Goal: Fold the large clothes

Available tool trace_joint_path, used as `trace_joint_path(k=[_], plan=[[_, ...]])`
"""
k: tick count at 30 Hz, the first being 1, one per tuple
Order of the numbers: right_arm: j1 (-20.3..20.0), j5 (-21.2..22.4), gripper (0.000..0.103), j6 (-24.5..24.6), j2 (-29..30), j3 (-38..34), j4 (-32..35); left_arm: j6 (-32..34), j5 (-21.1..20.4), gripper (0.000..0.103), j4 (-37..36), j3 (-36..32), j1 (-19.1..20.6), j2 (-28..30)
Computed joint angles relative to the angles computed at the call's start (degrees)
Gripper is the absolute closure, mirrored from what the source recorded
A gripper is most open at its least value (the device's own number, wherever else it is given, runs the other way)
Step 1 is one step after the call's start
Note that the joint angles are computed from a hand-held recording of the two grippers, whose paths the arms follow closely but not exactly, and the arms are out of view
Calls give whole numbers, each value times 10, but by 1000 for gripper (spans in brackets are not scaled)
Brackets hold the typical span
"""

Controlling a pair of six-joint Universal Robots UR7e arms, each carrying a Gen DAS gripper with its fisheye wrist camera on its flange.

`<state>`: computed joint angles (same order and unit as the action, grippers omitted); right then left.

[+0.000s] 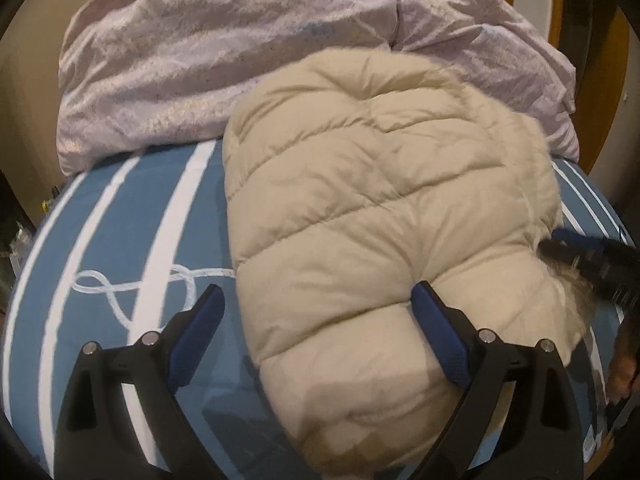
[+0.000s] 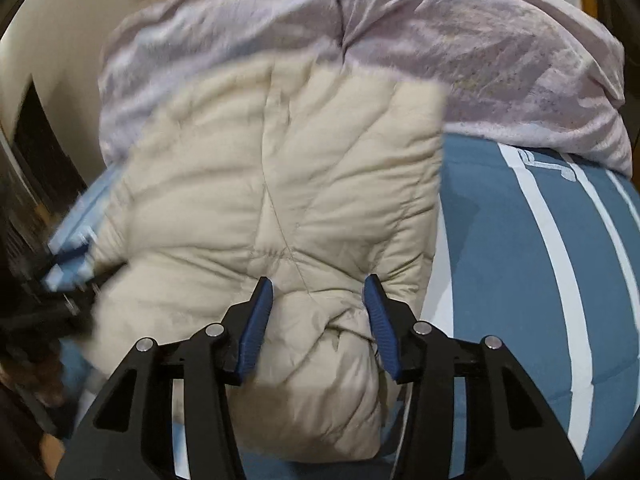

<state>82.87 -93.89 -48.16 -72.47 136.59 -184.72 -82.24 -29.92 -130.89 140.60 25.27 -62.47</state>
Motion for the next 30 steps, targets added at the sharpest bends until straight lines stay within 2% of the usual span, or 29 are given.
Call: trace_joint_path(k=[3, 5, 8, 10, 13, 15, 17, 20, 22, 26, 30], plan=[[0, 34, 54, 34, -12, -16, 21, -16, 0, 9, 31, -4, -7, -4], [6, 24, 54, 46, -2, -31, 29, -20, -2, 9, 36, -7, -7, -2], [10, -27, 54, 47, 34, -51, 40, -17, -5, 9, 18, -3, -4, 0], [5, -28, 54, 42, 34, -44, 28, -25, -8, 9, 13, 3, -9, -7], [2, -22, 52, 39, 9, -25, 20, -53, -9, 9, 45, 9, -29, -18], [-1, -15, 47, 30, -15, -8, 14, -72, -12, 9, 63, 12, -44, -26], [-7, -3, 26, 23, -34, 4, 12, -94, -17, 6, 80, 17, -60, -34], [-21, 28, 14, 17, -76, 26, 23, -135, -29, 4, 107, 25, -90, -47], [-23, 31, 4, 15, -98, 37, 34, -155, -38, 3, 118, 29, -108, -54], [-23, 20, 1, 17, -134, 57, 45, -206, -57, 3, 150, 34, -145, -64], [-17, -20, 1, 46, -163, 75, 53, -243, -76, 3, 160, 41, -176, -76]])
